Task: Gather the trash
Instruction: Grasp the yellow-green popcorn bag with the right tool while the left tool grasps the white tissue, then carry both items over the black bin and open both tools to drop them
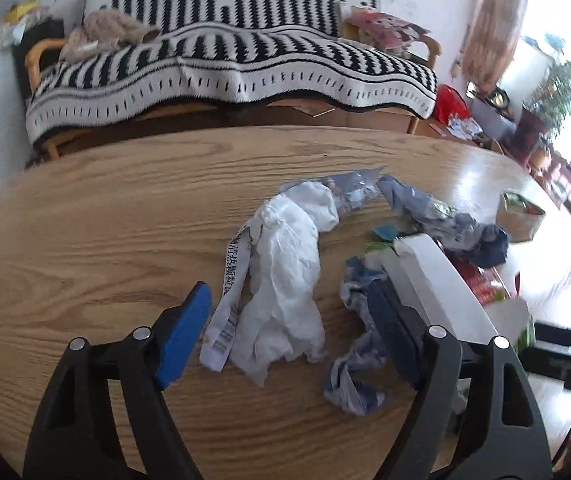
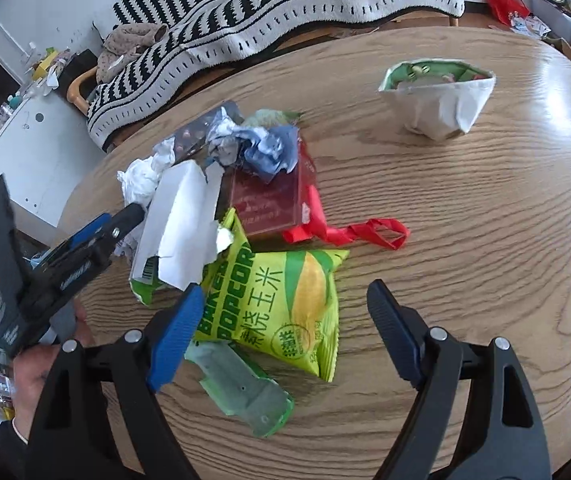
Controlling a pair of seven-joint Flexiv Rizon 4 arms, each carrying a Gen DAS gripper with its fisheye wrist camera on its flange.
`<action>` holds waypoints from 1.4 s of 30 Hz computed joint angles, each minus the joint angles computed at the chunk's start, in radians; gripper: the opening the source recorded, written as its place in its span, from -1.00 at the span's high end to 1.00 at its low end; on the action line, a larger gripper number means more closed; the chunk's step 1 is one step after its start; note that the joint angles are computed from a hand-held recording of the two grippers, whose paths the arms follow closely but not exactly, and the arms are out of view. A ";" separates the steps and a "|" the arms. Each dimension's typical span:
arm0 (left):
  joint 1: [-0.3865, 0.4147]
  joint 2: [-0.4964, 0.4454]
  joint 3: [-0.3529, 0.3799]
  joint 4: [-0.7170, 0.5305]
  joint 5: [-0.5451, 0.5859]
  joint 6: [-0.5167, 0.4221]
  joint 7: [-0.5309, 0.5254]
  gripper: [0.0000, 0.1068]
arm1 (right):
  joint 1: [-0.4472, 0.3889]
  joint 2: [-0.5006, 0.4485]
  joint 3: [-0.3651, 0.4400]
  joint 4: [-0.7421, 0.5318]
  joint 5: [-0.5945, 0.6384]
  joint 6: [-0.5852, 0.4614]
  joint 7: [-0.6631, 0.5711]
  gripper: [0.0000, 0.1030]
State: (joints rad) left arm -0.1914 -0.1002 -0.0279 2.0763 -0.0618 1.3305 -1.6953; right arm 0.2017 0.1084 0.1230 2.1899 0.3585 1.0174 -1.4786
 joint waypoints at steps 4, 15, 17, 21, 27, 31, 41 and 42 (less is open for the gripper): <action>-0.002 -0.024 -0.001 -0.018 0.004 0.002 -0.002 -0.44 | 0.007 -0.007 0.000 -0.005 0.016 -0.008 -0.023 -0.57; -0.008 0.011 -0.013 0.016 -0.052 0.004 0.015 0.81 | 0.015 0.013 0.026 0.026 -0.013 0.014 -0.028 -0.04; -0.006 0.040 -0.021 0.033 -0.102 0.002 0.046 0.81 | 0.020 0.038 0.026 0.038 -0.017 0.043 -0.026 0.03; -0.012 0.090 -0.022 0.067 -0.175 0.021 0.085 0.81 | 0.037 0.079 0.010 0.040 0.006 0.061 -0.045 0.09; -0.033 0.166 -0.015 0.122 -0.231 0.041 0.146 0.81 | 0.048 0.122 -0.013 0.048 0.012 0.058 -0.062 0.10; -0.030 0.207 -0.012 0.134 -0.203 0.014 0.115 0.81 | 0.046 0.147 -0.022 0.058 0.004 0.058 -0.061 0.10; -0.086 0.249 -0.089 0.073 -0.091 -0.100 0.004 0.81 | 0.003 0.304 -0.074 0.116 -0.020 0.042 -0.051 0.09; -0.102 0.247 -0.103 0.060 -0.089 -0.112 -0.008 0.81 | -0.015 0.340 -0.087 0.126 -0.022 0.034 -0.042 0.09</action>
State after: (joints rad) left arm -0.2938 0.1472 -0.1305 2.1367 -0.1512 1.2181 -1.7028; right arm 0.1868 0.4481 0.0365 2.3159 0.3366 1.0512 -1.5210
